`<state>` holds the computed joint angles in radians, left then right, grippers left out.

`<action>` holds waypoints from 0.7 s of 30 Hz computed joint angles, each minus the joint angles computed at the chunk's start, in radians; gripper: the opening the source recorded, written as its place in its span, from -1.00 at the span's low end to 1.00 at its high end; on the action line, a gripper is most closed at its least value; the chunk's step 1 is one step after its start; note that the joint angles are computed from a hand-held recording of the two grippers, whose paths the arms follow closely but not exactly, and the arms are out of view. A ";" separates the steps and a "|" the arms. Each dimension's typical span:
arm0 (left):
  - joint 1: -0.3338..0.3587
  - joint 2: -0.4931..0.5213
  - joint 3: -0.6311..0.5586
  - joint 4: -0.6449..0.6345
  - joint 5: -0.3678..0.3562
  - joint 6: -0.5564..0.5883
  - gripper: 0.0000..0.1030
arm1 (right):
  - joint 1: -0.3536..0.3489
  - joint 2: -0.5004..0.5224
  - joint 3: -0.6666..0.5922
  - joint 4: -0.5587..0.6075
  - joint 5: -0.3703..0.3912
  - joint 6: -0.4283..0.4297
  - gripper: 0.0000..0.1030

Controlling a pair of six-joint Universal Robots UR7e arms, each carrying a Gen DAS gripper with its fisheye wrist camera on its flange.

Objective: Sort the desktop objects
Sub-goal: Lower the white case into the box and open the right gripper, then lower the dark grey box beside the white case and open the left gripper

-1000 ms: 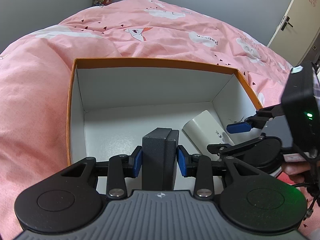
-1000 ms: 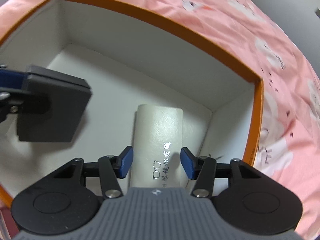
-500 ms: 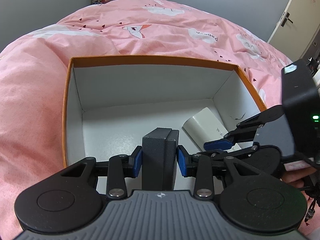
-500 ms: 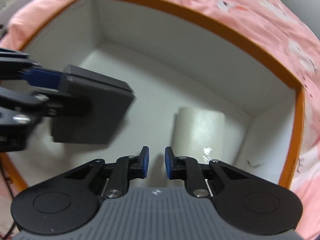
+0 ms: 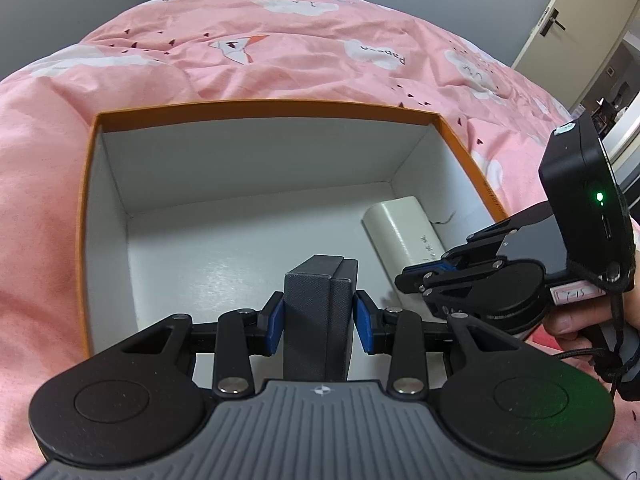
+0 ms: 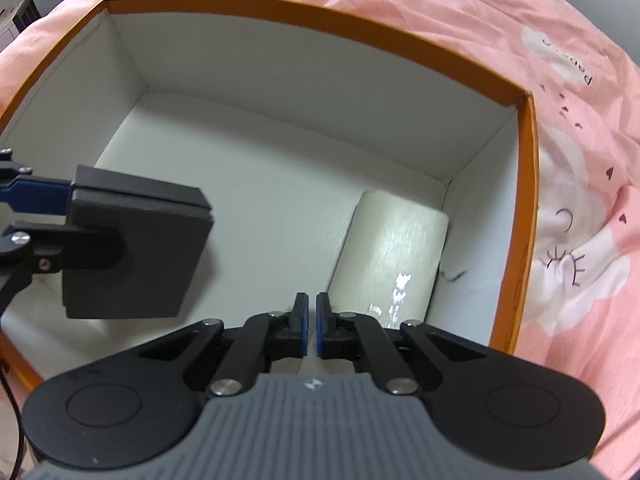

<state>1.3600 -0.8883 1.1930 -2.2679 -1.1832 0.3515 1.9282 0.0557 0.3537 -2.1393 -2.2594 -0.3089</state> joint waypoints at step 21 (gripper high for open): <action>-0.028 0.022 -0.009 0.049 0.034 -0.051 -0.26 | 0.057 -0.253 0.598 -0.770 -0.017 -0.176 -0.38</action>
